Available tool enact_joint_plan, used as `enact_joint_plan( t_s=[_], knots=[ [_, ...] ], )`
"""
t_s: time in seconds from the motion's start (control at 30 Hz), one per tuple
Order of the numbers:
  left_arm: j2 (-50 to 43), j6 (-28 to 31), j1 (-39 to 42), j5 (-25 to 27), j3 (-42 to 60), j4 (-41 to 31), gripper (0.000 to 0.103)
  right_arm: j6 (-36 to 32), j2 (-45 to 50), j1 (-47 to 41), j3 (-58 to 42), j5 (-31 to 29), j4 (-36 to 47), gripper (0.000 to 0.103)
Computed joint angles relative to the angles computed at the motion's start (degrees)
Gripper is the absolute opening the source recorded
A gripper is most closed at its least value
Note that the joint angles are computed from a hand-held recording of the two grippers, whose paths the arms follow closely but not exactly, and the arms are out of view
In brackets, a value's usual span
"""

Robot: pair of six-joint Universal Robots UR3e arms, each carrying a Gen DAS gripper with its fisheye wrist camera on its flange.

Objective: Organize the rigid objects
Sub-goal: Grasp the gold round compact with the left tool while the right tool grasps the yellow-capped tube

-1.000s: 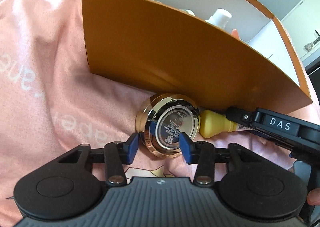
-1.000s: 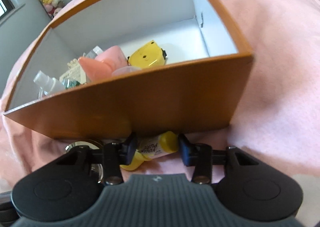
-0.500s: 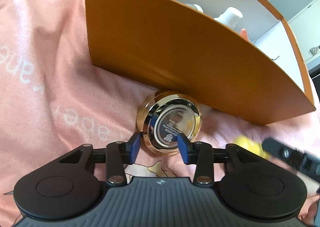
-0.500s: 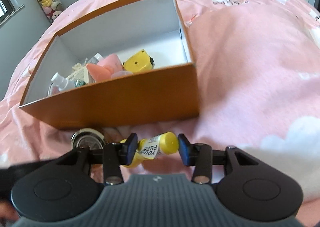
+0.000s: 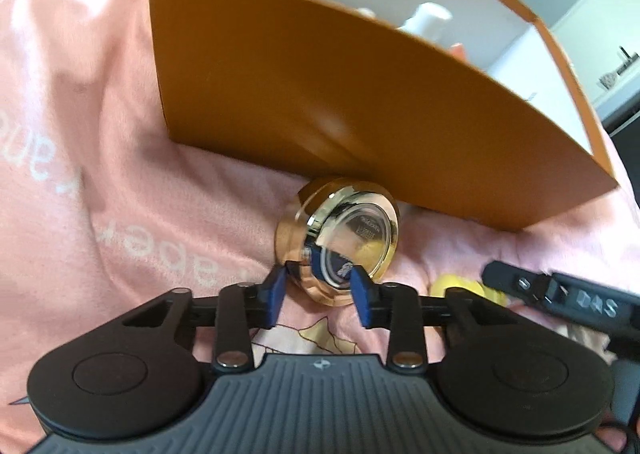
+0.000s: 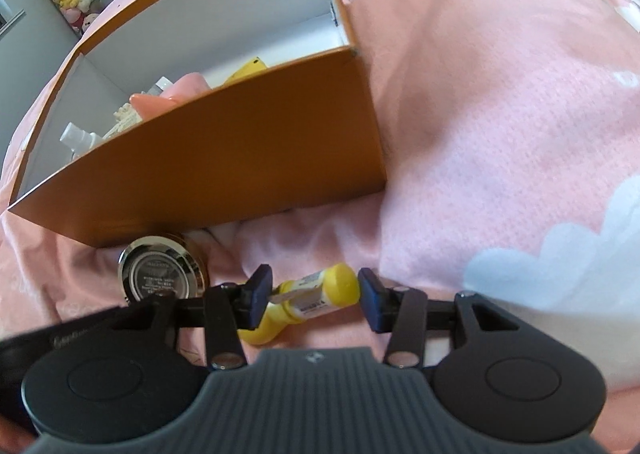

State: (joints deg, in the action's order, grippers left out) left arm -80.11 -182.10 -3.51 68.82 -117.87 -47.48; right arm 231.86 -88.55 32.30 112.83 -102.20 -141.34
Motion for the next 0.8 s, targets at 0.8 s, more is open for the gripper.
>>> enact_joint_plan(
  t_s=[0.8],
  knots=[
    [-0.8, 18.2, -8.7, 5.9, 2.4, 7.7, 0.022, -0.7, 0.4, -2.6, 3.3, 2.4, -4.6, 0.047]
  ],
)
